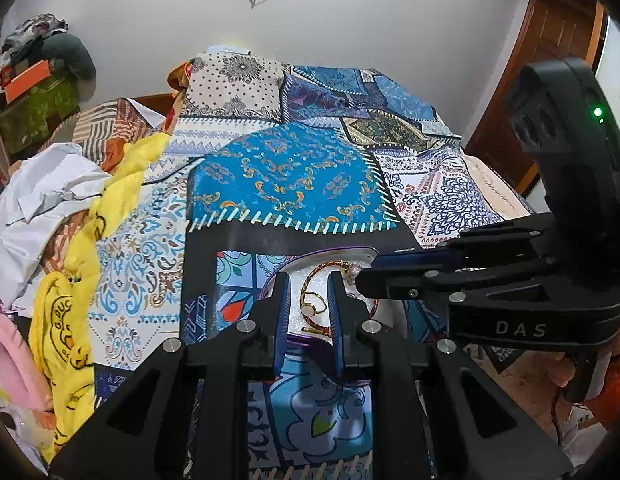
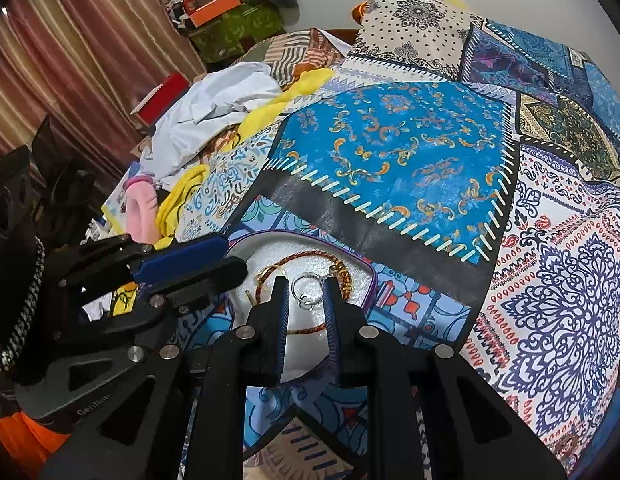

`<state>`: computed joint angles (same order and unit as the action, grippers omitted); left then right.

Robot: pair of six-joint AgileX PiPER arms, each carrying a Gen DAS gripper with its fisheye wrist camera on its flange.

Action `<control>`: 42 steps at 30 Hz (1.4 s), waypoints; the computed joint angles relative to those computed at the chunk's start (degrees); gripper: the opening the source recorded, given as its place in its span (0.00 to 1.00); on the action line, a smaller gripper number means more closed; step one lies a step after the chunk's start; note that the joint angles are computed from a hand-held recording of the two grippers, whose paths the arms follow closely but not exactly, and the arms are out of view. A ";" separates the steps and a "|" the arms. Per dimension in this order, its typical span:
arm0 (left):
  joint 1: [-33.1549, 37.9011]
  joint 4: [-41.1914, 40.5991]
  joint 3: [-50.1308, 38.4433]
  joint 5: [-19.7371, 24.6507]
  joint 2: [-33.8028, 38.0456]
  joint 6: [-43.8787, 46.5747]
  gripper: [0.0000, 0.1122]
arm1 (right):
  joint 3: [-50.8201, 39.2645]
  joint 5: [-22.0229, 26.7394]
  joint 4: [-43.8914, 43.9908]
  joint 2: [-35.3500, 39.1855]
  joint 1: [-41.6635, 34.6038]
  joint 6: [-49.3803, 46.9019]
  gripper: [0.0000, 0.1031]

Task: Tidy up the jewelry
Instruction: 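Carry the ring to the heart-shaped box and lower it in, then move the right gripper to the jewelry pile beside the red bracelets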

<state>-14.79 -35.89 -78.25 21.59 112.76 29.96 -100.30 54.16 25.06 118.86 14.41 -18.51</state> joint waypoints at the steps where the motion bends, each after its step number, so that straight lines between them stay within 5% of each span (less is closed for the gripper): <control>1: -0.03 0.04 0.65 -0.27 -0.62 -0.05 0.15 | 0.29 -0.15 -0.28 -0.33 0.10 0.09 0.15; 10: -1.12 5.92 4.09 -1.95 -6.32 -6.98 0.20 | 8.27 -5.77 -3.51 -8.70 0.65 -0.10 0.20; 15: -2.83 10.84 5.26 -2.90 -9.51 -12.36 0.28 | 14.63 -11.29 -6.90 -15.47 0.85 0.86 0.38; 25: -9.29 23.33 4.69 -3.11 -13.54 -25.39 0.33 | 25.07 -16.86 -5.56 -26.31 -4.02 -1.76 0.38; 42: -22.14 30.39 -15.62 7.46 1.82 -32.40 0.35 | 37.00 -18.27 1.91 -35.10 -25.50 -13.55 0.38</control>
<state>-36.93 -5.50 -93.87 29.04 114.58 -2.44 -63.30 35.89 26.97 83.76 -11.09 -32.06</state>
